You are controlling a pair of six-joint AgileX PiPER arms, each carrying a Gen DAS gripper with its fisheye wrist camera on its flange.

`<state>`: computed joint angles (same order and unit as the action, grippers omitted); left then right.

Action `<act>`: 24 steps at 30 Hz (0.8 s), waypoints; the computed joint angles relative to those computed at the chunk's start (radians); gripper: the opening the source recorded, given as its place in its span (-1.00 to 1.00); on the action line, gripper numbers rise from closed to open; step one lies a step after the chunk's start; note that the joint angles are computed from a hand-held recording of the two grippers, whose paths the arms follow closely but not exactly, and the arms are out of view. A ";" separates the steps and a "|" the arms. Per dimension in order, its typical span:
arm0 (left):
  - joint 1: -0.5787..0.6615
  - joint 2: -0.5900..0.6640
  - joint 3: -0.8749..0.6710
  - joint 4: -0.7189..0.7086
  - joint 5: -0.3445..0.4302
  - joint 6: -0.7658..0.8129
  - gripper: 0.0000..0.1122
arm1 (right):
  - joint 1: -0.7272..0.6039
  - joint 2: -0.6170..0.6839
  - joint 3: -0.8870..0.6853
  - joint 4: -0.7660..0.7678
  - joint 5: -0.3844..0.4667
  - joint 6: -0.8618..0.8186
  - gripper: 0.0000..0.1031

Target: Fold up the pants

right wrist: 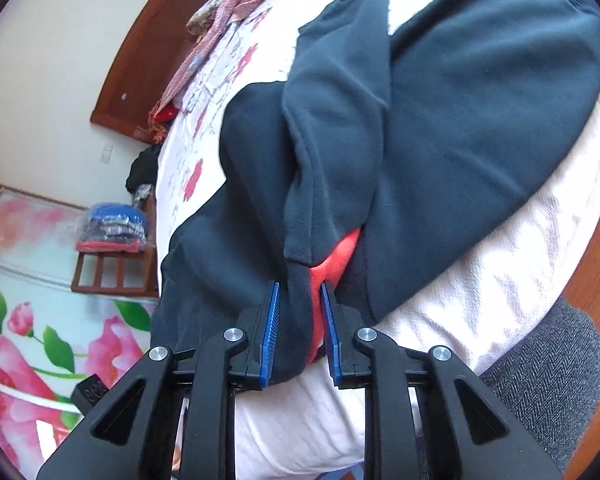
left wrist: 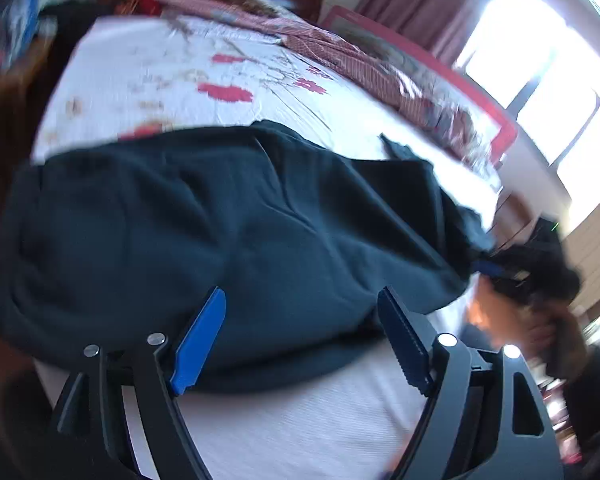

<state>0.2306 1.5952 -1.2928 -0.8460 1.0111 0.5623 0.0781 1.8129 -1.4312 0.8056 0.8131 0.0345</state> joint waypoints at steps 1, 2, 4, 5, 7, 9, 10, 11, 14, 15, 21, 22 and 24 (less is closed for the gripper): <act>0.042 0.004 0.019 -0.084 0.061 -0.016 0.47 | 0.003 0.007 -0.008 0.006 0.003 0.000 -0.61; 0.061 0.005 0.042 -0.128 0.085 -0.028 0.47 | 0.018 0.015 -0.020 0.017 0.000 0.009 -0.61; 0.075 0.025 0.078 -0.206 0.111 -0.023 0.47 | 0.026 0.014 -0.020 0.004 -0.010 0.020 -0.61; 0.068 0.035 0.092 -0.220 0.108 -0.045 0.46 | 0.026 0.012 -0.018 0.013 -0.009 0.014 -0.61; 0.063 0.059 0.114 -0.274 0.130 -0.065 0.45 | 0.029 0.001 -0.011 0.009 -0.013 0.032 -0.61; 0.046 0.050 0.136 -0.267 0.115 -0.108 0.44 | 0.025 -0.018 0.011 0.020 -0.024 0.022 -0.61; 0.044 0.036 0.153 -0.268 0.091 -0.110 0.43 | 0.022 -0.027 0.021 0.018 -0.026 0.016 -0.61; 0.037 0.037 0.156 -0.259 0.072 -0.124 0.43 | 0.018 -0.030 0.027 0.019 -0.025 0.013 -0.61; 0.056 0.042 0.207 -0.336 0.040 -0.142 0.37 | 0.017 -0.032 0.046 0.047 -0.037 -0.003 -0.61; 0.056 0.052 0.212 -0.356 0.026 -0.144 0.37 | 0.022 -0.034 0.049 0.036 -0.043 0.002 -0.61; 0.051 0.040 0.255 -0.319 -0.071 -0.295 -0.83 | 0.015 -0.043 0.044 0.061 -0.054 -0.014 -0.61; 0.056 0.005 0.277 -0.302 -0.086 -0.309 -0.84 | 0.008 -0.048 0.041 0.048 -0.052 -0.010 -0.61; 0.060 -0.048 0.296 -0.256 -0.096 -0.321 -0.84 | -0.004 -0.054 0.014 -0.019 -0.049 0.043 -0.61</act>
<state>0.2902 1.5469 -0.9970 -1.1020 0.9147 0.2412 0.0737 1.7586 -1.4170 0.7862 0.7643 0.0778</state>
